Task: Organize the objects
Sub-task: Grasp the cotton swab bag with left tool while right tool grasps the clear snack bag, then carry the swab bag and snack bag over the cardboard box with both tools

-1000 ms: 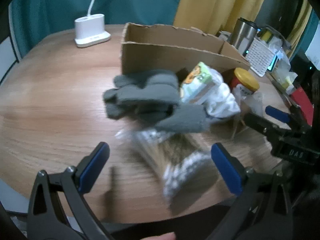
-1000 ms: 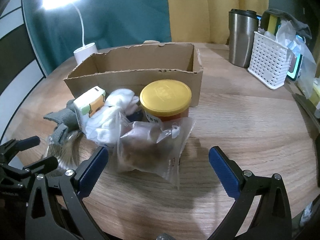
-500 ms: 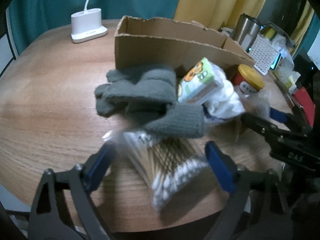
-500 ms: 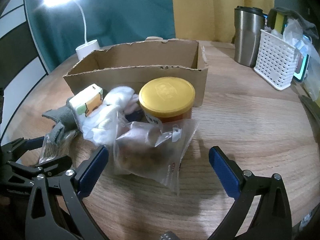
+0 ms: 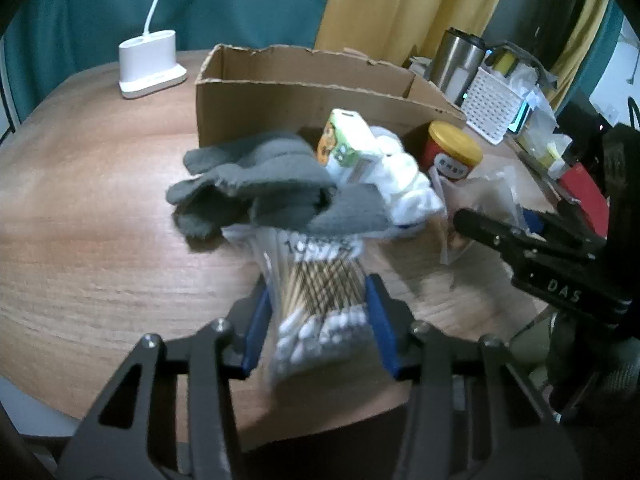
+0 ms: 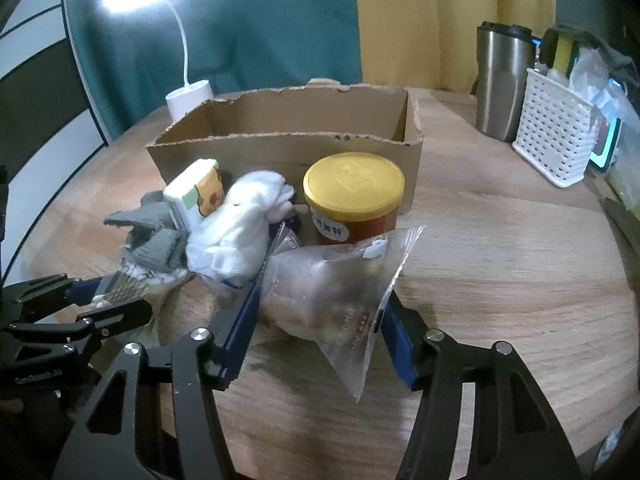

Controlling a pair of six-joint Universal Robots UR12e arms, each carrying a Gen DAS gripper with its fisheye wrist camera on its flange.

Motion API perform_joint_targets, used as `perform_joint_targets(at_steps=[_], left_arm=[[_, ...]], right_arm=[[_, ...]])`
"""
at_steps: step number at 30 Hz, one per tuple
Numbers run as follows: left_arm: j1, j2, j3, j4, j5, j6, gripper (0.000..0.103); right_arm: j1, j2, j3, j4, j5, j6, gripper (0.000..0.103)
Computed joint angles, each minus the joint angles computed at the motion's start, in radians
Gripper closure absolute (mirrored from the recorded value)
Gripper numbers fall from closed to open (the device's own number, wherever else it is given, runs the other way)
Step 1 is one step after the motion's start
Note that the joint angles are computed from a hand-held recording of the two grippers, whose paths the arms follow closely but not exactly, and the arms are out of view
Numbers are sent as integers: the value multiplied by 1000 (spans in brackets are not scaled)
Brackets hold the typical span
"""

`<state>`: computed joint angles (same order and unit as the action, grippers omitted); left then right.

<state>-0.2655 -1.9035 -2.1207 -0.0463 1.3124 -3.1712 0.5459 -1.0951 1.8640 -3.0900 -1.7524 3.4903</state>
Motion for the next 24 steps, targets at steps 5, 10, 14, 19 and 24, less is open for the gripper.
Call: perform_joint_targets(at_steps=[5,10,14,19,24], left_arm=[[4,15,-13,9,-15,4,58],[4,30,-27,25,-32,16,59],[5,42,-33,31,-49,19,60],[2,58,-42,54,-57,24,60],[3,73,-46,70,-62,26,60]], right_arm=[[6,-11,6,-14,-11,-5,41],[9,-22,14,-29,-23,-8,41],[12,-31,23,-38,-38,-7,41],[15,-45,35,-52,-54,-4,41],[19,-54,38,-60,-64,-8,41]])
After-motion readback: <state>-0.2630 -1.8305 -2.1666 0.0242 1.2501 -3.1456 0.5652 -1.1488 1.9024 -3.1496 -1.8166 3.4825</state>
